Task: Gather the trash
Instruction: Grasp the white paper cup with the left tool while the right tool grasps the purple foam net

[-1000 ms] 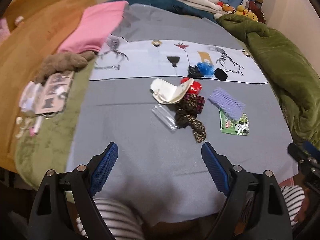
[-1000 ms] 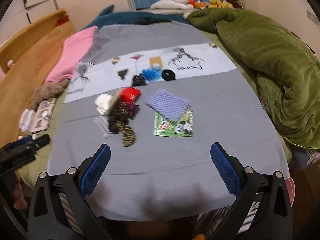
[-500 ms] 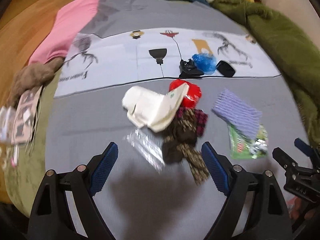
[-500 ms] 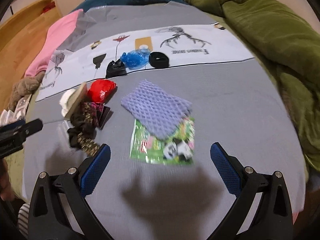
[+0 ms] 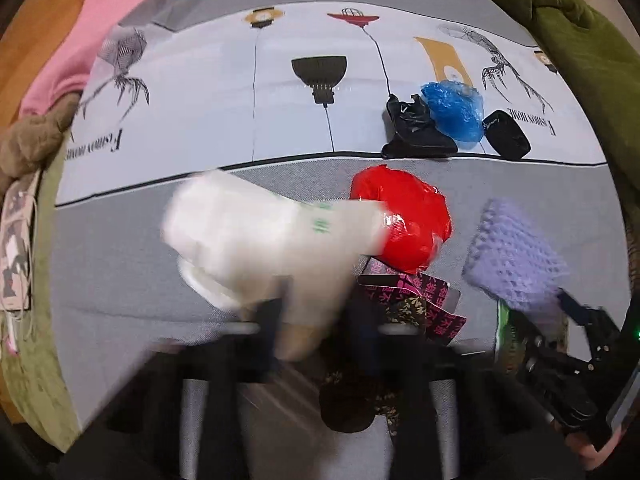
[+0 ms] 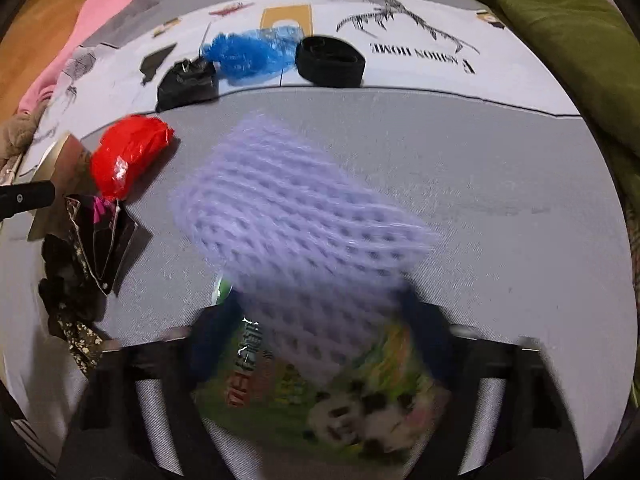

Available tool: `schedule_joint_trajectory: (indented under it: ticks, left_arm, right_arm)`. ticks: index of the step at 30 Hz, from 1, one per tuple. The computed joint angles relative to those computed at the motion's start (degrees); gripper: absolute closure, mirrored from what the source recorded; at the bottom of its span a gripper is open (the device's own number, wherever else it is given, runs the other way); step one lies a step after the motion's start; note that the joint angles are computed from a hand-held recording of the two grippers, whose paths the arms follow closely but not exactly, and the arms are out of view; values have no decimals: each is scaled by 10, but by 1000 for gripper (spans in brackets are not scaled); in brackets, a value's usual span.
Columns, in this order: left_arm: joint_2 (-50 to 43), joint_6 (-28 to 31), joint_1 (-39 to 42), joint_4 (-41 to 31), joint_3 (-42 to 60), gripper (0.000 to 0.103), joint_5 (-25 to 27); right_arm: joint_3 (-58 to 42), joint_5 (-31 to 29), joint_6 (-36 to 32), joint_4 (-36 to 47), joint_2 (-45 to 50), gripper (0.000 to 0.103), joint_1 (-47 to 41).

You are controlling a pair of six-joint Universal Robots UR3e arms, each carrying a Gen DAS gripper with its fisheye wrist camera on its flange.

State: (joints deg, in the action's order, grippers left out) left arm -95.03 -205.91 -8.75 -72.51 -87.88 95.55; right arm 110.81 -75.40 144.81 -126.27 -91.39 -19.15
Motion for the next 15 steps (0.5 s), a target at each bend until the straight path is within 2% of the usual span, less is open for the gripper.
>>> schedule_joint_trajectory:
  ticks: [1,3,7,12,15]
  left_arm:
    - [6,-3,2,-4,0,92,3]
    - [22,-4,1,-11,-2,94,15]
    - [74,7,8,-27,-13,96,5]
    - [168,16,21,-79,-3,96,-28]
    - [217,18,24,-127,31,96,-39]
  right_arm:
    - [-6,22,-3,25,-6,71,-15]
    - [-19,40,1,66,-19,80,-35]
    - [-19,65,-29,95,-68,82,-63]
    - [-89,110,-53,228,-125,82,-109]
    - [-136,142,-95,335,-176,82,-150]
